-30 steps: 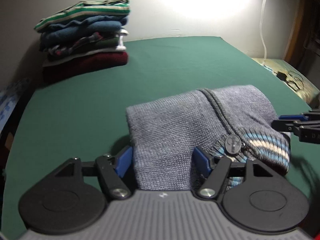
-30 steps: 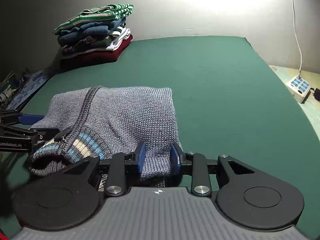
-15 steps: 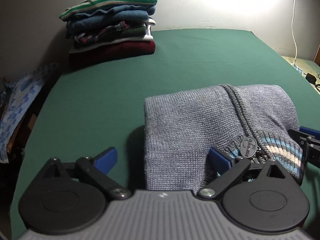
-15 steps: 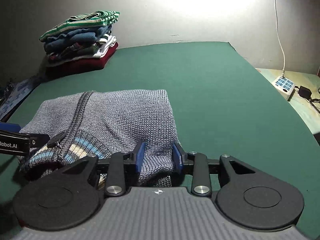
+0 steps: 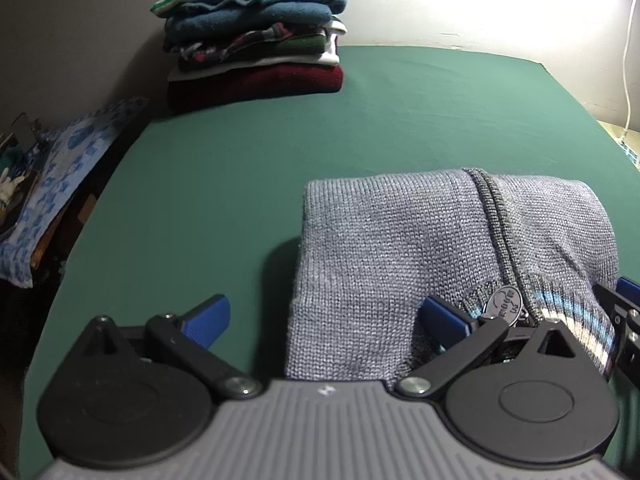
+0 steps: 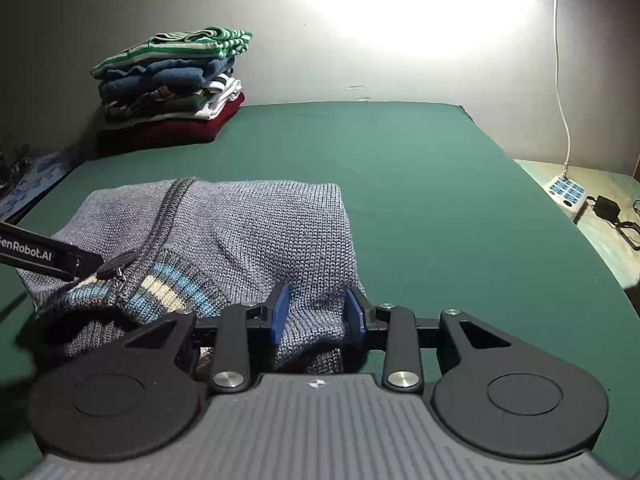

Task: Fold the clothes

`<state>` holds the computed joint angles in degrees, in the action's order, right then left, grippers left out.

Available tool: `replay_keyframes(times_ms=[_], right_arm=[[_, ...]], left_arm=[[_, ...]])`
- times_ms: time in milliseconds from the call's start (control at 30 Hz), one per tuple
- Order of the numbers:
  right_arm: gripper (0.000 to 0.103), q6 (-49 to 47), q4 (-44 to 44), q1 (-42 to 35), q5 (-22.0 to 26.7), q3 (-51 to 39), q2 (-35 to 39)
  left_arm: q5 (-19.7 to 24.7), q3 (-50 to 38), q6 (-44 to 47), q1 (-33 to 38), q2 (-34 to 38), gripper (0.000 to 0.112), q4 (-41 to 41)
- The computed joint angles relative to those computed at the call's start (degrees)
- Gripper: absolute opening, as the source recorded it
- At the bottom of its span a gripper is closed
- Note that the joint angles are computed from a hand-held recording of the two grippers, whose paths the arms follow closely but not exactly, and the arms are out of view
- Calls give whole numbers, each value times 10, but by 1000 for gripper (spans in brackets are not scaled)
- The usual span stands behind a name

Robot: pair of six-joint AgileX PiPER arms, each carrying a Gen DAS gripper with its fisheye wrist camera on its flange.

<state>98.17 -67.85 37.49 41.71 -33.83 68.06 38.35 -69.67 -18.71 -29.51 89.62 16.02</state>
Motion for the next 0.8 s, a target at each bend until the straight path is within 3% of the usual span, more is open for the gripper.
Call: replay_keyframes(times_ms=[367, 667, 800], right_arm=[[35, -157, 56, -88, -130, 28, -54], [36, -148, 21, -117, -184, 53, -68], [50, -127, 12, -115, -173, 54, -66]], left_arm=[[66, -1, -211, -69, 5, 102, 144], [97, -1, -276, -104, 9, 102, 203], [72, 22, -266, -101, -5, 102, 209]])
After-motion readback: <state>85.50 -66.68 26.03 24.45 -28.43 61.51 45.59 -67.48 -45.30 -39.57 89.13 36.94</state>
